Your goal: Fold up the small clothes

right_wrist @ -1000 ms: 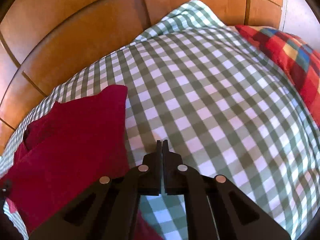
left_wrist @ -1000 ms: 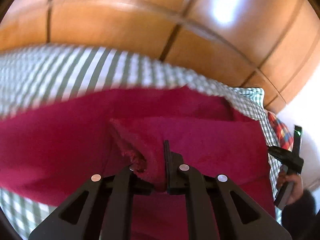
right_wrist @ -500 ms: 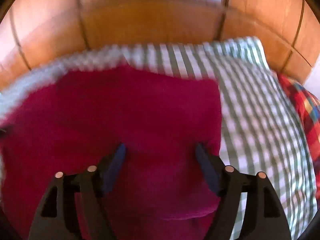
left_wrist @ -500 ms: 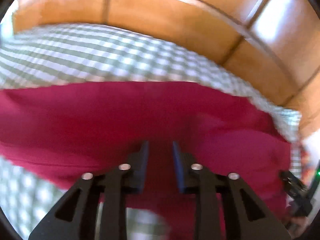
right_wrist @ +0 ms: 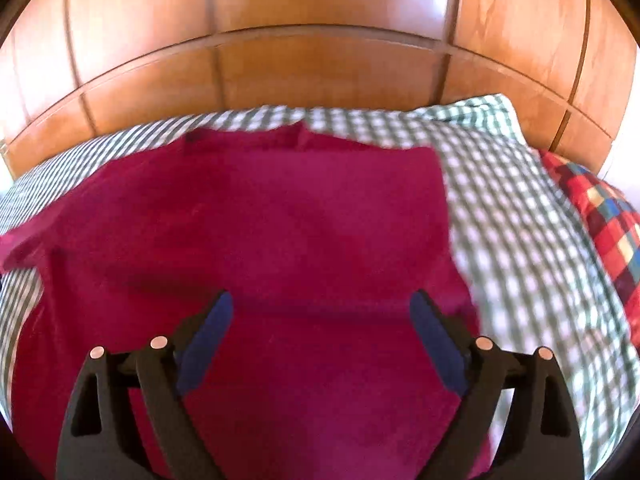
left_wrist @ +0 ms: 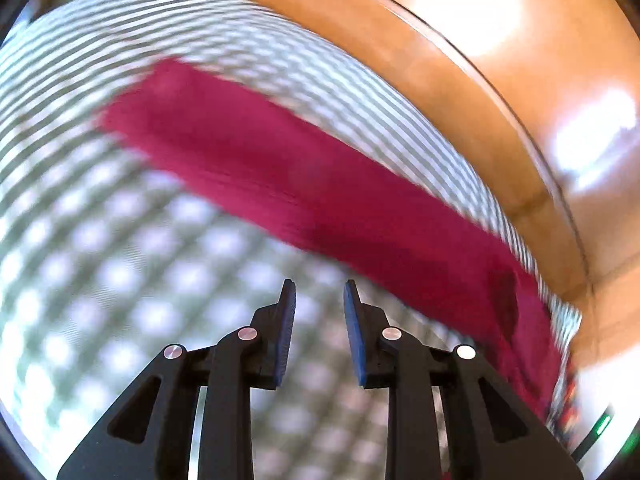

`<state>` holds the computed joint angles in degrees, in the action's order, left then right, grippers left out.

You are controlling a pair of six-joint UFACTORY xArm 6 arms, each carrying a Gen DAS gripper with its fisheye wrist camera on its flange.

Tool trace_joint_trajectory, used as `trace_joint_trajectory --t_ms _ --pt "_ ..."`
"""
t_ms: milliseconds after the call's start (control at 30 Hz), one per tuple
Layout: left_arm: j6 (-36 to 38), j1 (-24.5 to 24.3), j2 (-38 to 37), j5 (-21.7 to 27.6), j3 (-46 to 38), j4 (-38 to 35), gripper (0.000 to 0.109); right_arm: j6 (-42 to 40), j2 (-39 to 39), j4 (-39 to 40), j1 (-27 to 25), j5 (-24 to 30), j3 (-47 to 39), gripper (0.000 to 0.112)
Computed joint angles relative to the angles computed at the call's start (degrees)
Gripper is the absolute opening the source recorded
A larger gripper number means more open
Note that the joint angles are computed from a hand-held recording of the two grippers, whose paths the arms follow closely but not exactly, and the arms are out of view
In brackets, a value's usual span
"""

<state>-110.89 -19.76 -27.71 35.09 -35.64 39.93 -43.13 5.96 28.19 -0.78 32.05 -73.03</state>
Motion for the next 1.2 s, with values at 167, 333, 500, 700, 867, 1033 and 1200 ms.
trace_joint_trajectory --t_ms 167,333,500,700,867,1033,1200 --pt "-8.46 3.51 -19.26 8.20 11.57 1.59 0.040 0.97 -2.48 -1.66 1.45 -2.66 6.52 0.092" --pt "-4.90 9.60 -24.57 6.54 14.83 -0.18 0.040 1.08 -1.15 0.63 1.24 -3.30 5.96 0.099" --pt "0.26 17.44 -19.96 -3.84 15.77 -5.65 0.040 1.06 -1.07 0.66 1.35 -3.82 5.97 0.100" --pt "2.27 17.81 -12.47 -1.33 9.63 -5.28 0.006 0.79 -1.76 0.91 1.51 -4.34 6.92 0.100" --pt "0.60 12.08 -8.80 -1.94 1.30 4.05 0.006 -0.09 -1.52 2.01 1.27 -3.98 6.63 0.100" --pt "-1.78 2.97 4.26 -6.69 -14.85 16.51 0.006 -1.01 -1.57 3.32 1.14 -3.77 6.63 0.100" --pt "7.79 -6.00 23.59 -12.65 -33.27 16.52 0.006 -2.50 -1.41 5.37 0.70 -2.75 6.21 0.101"
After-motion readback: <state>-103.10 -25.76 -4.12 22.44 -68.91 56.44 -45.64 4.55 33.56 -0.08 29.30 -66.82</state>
